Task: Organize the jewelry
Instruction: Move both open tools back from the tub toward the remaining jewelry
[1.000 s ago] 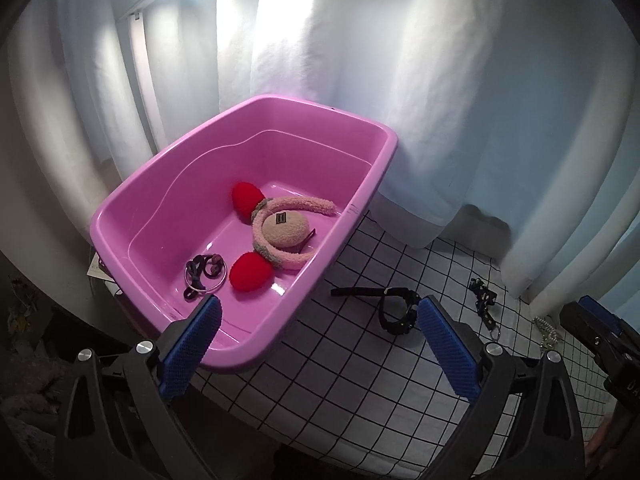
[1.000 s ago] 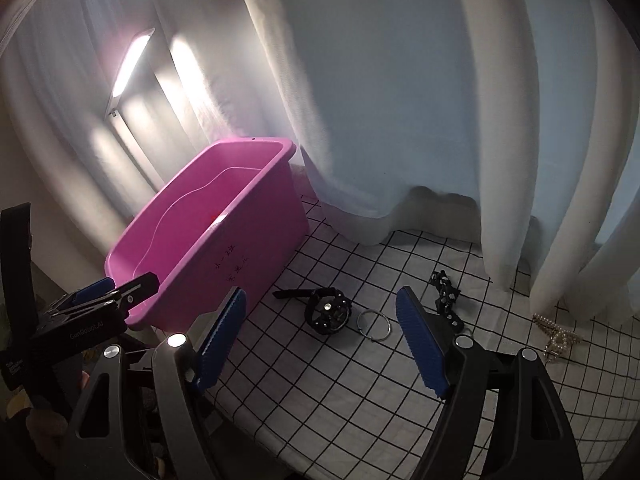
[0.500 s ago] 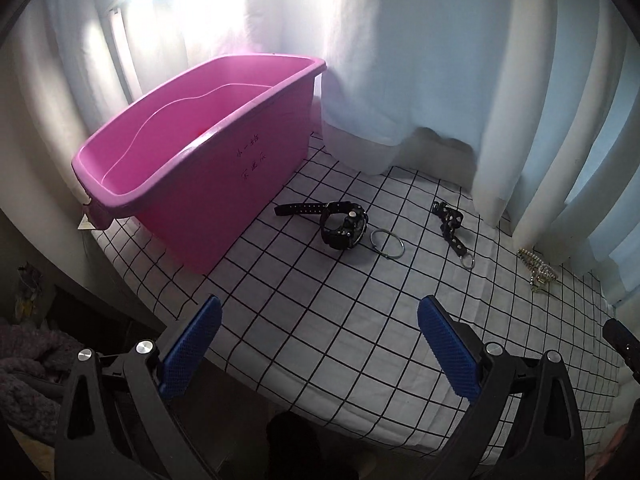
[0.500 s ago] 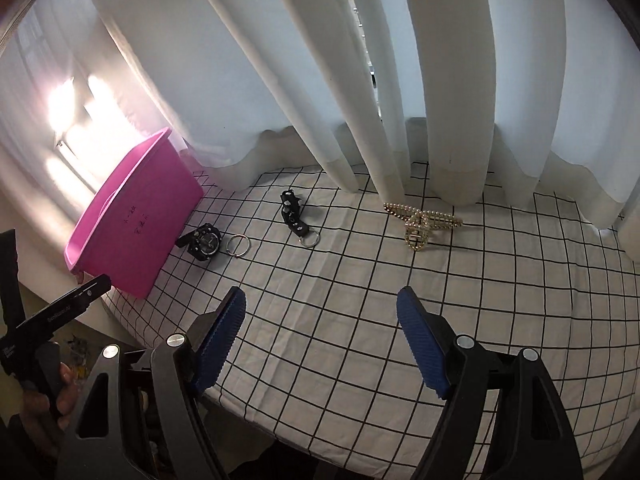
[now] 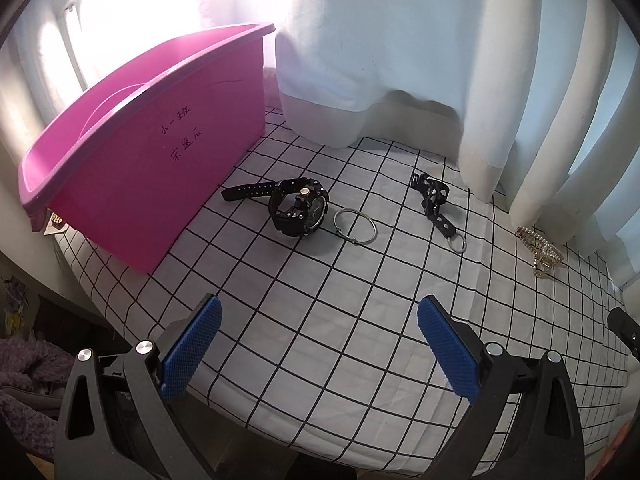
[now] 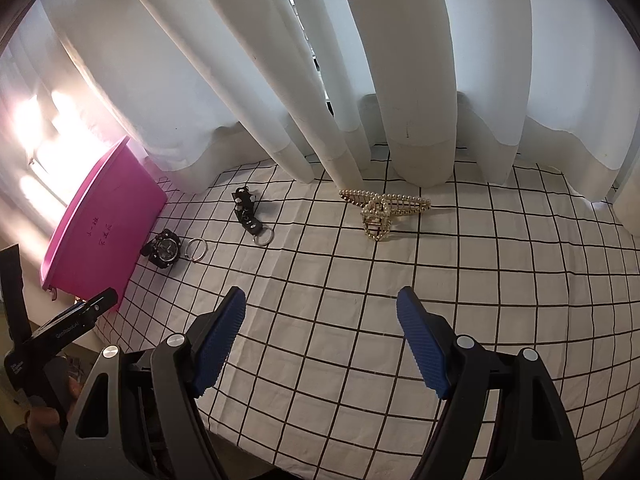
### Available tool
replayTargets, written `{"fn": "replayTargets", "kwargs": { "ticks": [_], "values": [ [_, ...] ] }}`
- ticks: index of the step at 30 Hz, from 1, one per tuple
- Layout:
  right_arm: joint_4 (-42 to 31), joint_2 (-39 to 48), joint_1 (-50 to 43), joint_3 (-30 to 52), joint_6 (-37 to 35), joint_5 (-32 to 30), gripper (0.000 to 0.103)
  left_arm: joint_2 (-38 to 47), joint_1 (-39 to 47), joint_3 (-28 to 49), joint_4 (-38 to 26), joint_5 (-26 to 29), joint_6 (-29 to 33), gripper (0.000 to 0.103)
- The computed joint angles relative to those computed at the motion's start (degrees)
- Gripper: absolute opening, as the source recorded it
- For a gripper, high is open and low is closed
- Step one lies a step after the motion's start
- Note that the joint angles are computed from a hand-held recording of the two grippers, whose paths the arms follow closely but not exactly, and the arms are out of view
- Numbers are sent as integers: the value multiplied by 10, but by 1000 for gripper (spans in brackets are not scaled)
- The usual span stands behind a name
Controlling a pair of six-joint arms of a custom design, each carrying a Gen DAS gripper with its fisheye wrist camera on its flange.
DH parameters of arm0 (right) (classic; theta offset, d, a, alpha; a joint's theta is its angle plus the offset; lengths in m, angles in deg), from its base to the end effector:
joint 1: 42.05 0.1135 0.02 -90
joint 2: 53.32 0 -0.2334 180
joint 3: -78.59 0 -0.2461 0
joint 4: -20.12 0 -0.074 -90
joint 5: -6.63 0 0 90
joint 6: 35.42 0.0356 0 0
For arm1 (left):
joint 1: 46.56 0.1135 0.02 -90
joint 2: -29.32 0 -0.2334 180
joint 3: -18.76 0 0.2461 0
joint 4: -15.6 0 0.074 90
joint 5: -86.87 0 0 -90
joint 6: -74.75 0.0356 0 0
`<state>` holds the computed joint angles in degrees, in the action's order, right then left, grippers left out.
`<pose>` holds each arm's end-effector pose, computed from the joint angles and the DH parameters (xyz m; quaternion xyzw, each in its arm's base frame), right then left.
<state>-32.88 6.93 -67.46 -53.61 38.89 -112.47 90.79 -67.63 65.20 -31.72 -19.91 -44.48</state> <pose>0.1774 -0.0651 0.1675 0.0269 0.9469 0.1576 0.2789 0.1869 -0.0610 0.1590 -0.1031 0.9557 0.0278 0.2742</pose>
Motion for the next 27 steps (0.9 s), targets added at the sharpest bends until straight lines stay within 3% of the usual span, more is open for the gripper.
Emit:
{"fn": "replayTargets", "kwargs": {
  "ticks": [4,10,18,27],
  "values": [
    [77,44,30,-7,39,40,74,100,17,8,94,27,23,97],
    [188,181,41,12,73,58,74,227,11,42,173,13,30,97],
    [317,319,58,35,89,77,75,350,6,67,244,3,-33,97],
    [416,351,70,-1,88,81,75,446,-5,92,311,-39,-89,97]
  ]
}}
